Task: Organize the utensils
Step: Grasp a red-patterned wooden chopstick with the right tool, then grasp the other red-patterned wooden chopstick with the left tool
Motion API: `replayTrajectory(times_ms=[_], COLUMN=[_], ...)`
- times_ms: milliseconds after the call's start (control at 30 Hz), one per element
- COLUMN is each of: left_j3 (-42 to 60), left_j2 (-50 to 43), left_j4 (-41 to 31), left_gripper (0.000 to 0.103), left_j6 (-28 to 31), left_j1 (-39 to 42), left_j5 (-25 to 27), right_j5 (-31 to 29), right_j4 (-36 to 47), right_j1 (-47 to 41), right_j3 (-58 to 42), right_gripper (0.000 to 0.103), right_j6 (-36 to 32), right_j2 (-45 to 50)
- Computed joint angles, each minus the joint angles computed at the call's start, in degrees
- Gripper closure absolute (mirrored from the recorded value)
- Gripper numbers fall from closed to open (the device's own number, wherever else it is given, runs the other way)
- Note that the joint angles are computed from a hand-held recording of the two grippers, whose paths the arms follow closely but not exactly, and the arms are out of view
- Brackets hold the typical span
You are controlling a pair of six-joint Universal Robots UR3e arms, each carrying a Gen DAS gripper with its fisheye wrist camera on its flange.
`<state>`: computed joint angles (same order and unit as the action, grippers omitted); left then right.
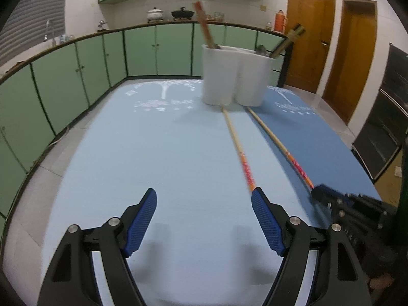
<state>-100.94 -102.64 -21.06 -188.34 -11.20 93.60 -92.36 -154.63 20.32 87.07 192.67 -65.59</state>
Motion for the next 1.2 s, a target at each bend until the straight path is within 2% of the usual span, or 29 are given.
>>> replayTrajectory(times_ms=[167, 367, 567, 900, 1200], left_j3=[4.2, 7.8, 11.2, 15.2, 15.3], left_j2=[-4.3, -8.4, -11.4, -14.5, -12.9], left_j4=[-1.9, -4.2, -4.8, -6.0, -7.4], left_gripper=[0.032, 0.048, 0.054, 0.097, 0.098], left_j6=[-1.9, -4.4, -5.4, -6.0, -4.7], left_j1=[-2.7, -4.1, -5.8, -8.2, -8.0], left_j5=[-0.1, 0.0, 3.2, 5.3, 4.4], right_j5=[0.9, 2.3, 3.1, 3.9, 3.7], right_j4=[-1.3, -2.3, -2.6, -1.7, -0.6], right_j1=[-3.1, -4.6, -5.4, -5.9, -5.8], right_j3=[3.6, 5.3, 5.4, 4.5, 3.2], right_gripper=[0.098, 0.098, 0.098, 0.098, 0.098], right_j6=[0.2, -0.5, -1.2, -1.6, -2.8], right_j2=[-2.7, -3.7, -3.8, -3.3, -2.8])
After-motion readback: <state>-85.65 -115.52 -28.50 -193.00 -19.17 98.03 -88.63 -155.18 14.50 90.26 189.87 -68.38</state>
